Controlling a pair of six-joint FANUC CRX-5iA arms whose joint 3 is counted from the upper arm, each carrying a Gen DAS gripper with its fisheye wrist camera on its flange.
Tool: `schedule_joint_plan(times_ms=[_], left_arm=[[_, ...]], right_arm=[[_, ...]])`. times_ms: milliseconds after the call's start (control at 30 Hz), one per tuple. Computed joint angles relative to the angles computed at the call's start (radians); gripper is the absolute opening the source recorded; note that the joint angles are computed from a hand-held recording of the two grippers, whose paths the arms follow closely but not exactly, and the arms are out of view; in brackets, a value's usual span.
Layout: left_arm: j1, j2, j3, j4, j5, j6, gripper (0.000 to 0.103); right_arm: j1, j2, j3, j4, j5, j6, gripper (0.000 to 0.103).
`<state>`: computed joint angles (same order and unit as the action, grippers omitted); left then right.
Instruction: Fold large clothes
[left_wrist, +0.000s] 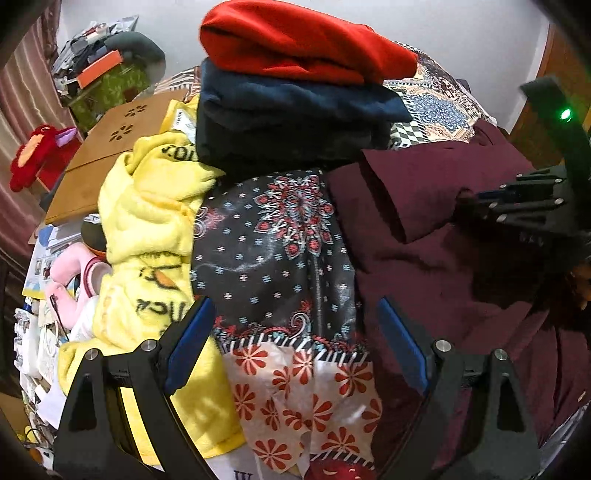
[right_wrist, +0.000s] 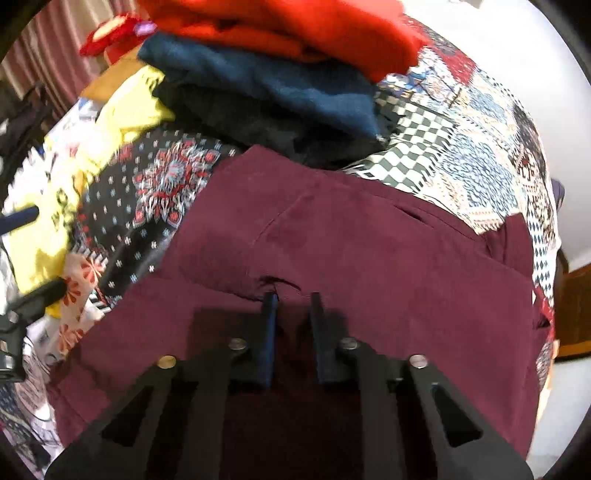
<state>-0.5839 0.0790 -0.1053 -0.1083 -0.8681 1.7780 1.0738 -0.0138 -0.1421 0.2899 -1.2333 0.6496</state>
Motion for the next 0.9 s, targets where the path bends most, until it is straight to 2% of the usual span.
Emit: schedule_joint_plan(times_ms=[100,167,333,533,733,900], left_arm=[[-0.015,0.013,0.020,-0.005,-0.005,0.007,0.089],[-0.026,0.024,0.040,-0.015,-0.016,0.016,0.089],[-0.055,0.055,0.089,-0.031,-0.039,0.025,0.089],[-0.098,0.109,0.157,-0.028,-0.064,0.023,0.089],[-0.140,0.169,0.216,-0.012,-0.087,0.022,0.089],[-0.170,0.201,0.251,-0.012,-0.104,0.015,0.089]], right_arm=[[0.006,-0.080,-0.058,0.030,0.040,-0.074,0.007],[0.026,-0.098,-0.062,0.093,0.044,-0.133,0.006],[0.066,-0.234,-0.141,0.272,0.042,-0.291,0.006],[0.139,-0.419,-0.269,0.466,-0.026,-0.523,0.006],[0.289,-0.613,-0.402,0.579,-0.223,-0.770,0.006],[0.452,-0.769,-0.506,0.562,-0.449,-1.000,0.006]])
